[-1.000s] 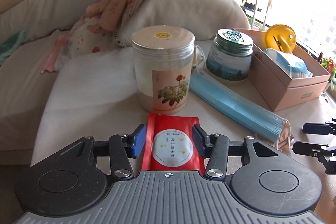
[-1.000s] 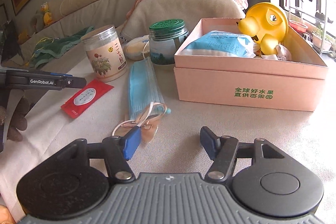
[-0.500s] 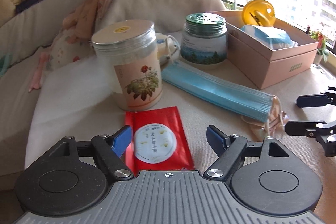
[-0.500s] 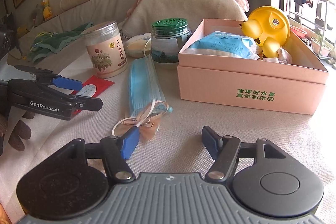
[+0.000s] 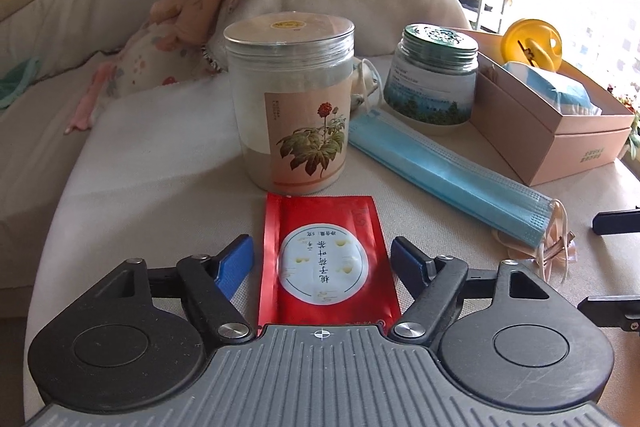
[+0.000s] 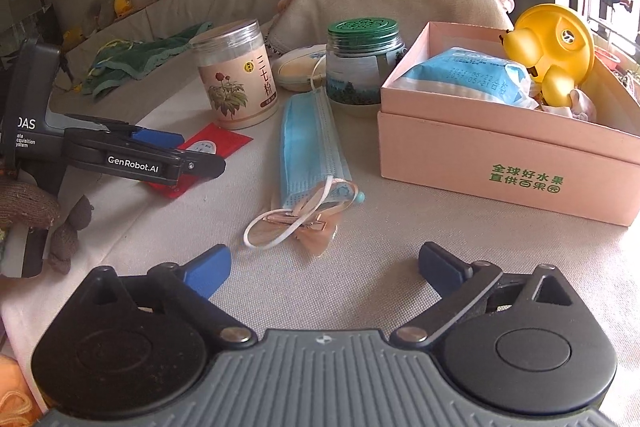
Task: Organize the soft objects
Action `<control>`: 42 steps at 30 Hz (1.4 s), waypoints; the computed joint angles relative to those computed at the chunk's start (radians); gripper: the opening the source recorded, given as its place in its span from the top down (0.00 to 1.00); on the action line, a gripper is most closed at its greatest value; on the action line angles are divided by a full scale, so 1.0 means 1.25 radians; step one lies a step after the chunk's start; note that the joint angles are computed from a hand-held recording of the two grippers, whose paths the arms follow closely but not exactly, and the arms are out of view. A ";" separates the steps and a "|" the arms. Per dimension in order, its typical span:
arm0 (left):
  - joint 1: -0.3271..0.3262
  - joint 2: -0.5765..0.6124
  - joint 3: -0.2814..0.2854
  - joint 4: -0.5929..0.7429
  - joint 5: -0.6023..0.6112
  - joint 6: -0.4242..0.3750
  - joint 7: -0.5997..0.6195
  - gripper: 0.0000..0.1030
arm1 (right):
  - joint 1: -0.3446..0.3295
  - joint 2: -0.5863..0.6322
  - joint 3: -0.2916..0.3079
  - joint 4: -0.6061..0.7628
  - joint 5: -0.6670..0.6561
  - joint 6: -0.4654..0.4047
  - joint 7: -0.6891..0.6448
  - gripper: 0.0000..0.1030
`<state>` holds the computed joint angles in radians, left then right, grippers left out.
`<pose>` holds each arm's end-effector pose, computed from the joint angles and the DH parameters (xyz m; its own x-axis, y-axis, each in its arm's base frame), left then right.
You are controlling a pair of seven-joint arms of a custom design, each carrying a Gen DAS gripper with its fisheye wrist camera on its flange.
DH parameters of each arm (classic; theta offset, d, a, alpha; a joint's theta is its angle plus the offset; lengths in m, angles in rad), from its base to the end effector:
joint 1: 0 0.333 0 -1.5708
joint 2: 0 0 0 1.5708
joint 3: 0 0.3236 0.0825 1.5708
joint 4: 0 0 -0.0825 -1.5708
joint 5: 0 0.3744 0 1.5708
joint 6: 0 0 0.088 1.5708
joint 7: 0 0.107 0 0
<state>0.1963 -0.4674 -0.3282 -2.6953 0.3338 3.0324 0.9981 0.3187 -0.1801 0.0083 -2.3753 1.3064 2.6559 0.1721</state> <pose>0.4069 -0.0854 0.4676 0.0949 -0.9955 0.0022 -0.6883 -0.0672 -0.7223 0.4722 0.1319 0.4408 0.6724 -0.7077 -0.2170 -0.5738 -0.3132 -0.7568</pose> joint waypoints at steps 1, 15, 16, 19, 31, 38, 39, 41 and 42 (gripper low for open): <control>0.007 -0.007 -0.006 -0.010 0.001 0.018 -0.011 0.34 | -0.001 0.000 0.001 0.001 -0.011 -0.002 0.007 0.01; -0.109 -0.022 0.114 -0.110 -0.162 0.193 0.073 0.46 | 0.062 0.058 0.071 0.102 -0.335 0.161 0.224 0.51; -0.112 -0.023 0.114 -0.114 -0.173 0.197 0.078 0.46 | 0.063 0.079 0.074 0.121 -0.383 0.164 0.270 0.51; -0.127 -0.024 0.120 -0.120 -0.203 0.209 0.098 0.47 | 0.055 0.148 0.084 0.194 -0.592 0.136 0.452 0.51; -0.204 -0.062 0.186 -0.126 -0.274 0.197 0.145 0.48 | 0.015 0.249 0.102 0.383 -0.745 -0.076 0.616 0.97; -0.098 -0.147 0.095 -0.050 -0.254 0.167 0.179 0.48 | -0.004 0.185 0.108 0.436 -0.542 -0.052 0.460 0.97; -0.079 -0.151 0.076 -0.036 -0.249 0.165 0.179 0.48 | -0.003 0.178 0.104 0.452 -0.517 -0.055 0.447 0.97; -0.052 -0.153 0.045 -0.004 -0.239 0.161 0.178 0.48 | -0.006 0.164 0.093 0.481 -0.462 -0.064 0.418 0.97; -0.050 -0.151 0.039 0.010 -0.236 0.158 0.177 0.48 | -0.007 0.155 0.088 0.488 -0.438 -0.063 0.402 0.97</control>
